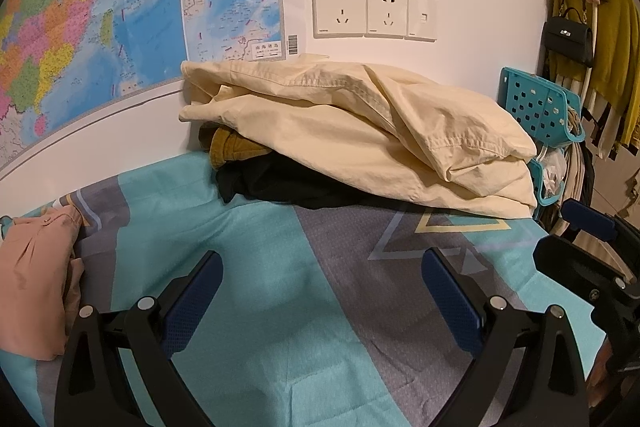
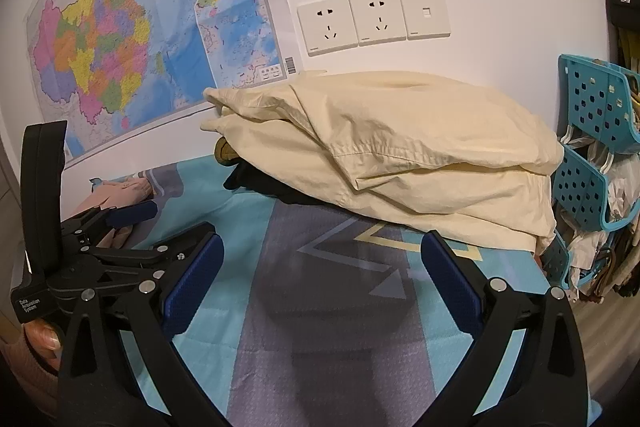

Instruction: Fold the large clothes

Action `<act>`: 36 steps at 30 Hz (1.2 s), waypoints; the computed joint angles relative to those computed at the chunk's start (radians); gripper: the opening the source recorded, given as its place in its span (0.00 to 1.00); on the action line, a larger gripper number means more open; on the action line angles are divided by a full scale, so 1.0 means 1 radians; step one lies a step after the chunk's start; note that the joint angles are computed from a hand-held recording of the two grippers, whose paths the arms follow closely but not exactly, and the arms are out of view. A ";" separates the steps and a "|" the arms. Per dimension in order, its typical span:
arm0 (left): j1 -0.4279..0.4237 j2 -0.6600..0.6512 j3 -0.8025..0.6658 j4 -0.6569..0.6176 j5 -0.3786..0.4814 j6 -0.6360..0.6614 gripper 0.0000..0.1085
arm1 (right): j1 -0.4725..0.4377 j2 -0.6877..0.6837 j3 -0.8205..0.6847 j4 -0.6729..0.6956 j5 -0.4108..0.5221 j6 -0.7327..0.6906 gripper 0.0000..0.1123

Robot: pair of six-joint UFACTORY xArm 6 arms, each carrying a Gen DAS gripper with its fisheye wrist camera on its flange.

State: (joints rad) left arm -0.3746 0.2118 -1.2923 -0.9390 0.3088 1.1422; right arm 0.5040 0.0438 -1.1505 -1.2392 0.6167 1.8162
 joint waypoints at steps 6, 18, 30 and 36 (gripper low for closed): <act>0.007 0.021 -0.031 0.040 0.019 -0.047 0.89 | -0.014 0.013 -0.014 0.026 -0.026 -0.023 0.87; 0.036 0.165 -0.205 0.217 0.067 -0.267 0.89 | -0.083 0.125 -0.151 0.106 -0.054 -0.251 0.87; 0.070 0.430 -0.569 0.386 0.196 -0.516 0.89 | -0.181 0.477 -0.623 0.328 0.010 -0.776 0.87; 0.063 0.514 -0.684 0.377 0.223 -0.523 0.89 | -0.218 0.618 -0.842 0.533 0.045 -1.042 0.22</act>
